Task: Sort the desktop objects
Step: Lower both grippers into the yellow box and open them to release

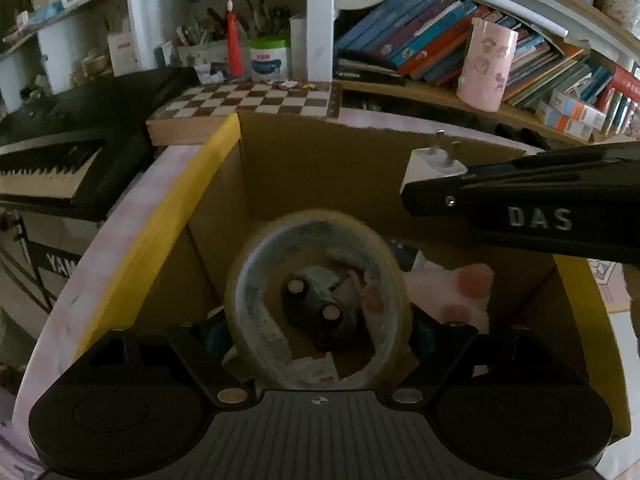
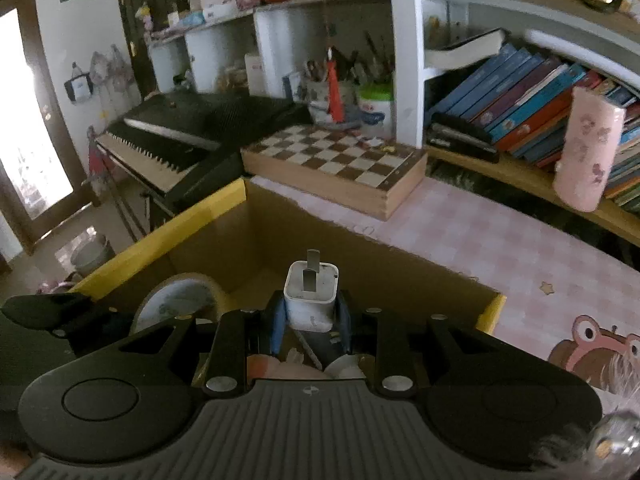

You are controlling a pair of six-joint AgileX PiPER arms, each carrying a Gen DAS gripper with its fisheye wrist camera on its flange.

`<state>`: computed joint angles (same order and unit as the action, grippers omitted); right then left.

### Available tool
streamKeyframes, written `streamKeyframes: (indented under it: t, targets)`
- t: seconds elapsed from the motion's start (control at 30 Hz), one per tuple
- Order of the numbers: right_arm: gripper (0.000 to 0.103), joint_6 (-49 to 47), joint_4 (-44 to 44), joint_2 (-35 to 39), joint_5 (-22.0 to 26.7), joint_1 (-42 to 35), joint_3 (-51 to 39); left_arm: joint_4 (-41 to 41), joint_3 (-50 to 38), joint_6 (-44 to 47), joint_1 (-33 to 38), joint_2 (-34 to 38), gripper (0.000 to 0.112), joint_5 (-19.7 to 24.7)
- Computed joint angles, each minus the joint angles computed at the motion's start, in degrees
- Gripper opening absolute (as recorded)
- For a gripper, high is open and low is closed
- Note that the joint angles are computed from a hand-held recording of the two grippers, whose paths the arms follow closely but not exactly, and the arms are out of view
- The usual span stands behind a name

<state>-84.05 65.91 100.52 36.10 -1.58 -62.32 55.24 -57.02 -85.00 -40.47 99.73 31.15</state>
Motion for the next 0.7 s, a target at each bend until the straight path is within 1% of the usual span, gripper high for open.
streamKeyframes:
  t: [0.1,0.2,0.27,0.4,0.5,0.57,0.63,0.7]
  targets:
    - [0.024,3.7,-4.34,1.84,0.38,1.02,-2.25,3.38,1.06,-3.53,-1.28,-0.97,0.092,1.53]
    - [0.024,6.92,-7.99,3.53,0.6,2.06,-4.2,9.11,3.17,-9.16,-3.14,-3.3,0.093,3.02]
    - [0.024,9.04,-10.34,4.28,1.4,2.43,-5.54,12.56,4.42,-12.57,-5.15,-4.73,0.094,5.22]
    - [0.025,10.26,-12.27,4.7,2.24,2.91,-6.47,17.1,6.1,-17.13,-8.2,-6.52,0.094,8.8]
    - [0.025,10.37,-12.93,4.99,2.76,3.0,-6.87,19.19,6.97,-19.63,-9.29,-7.34,0.094,9.8]
    - [0.025,9.48,-12.29,4.78,2.74,2.89,-6.62,19.16,7.26,-20.35,-9.55,-7.66,0.094,10.06]
    - [0.03,7.3,-10.39,3.97,2.12,2.73,-5.58,19.29,7.98,-21.42,-9.78,-8.23,0.094,10.2]
    - [0.031,5.79,-8.63,2.75,1.67,2.36,-4.25,20.08,8.9,-22.93,-10.24,-8.94,0.094,10.45]
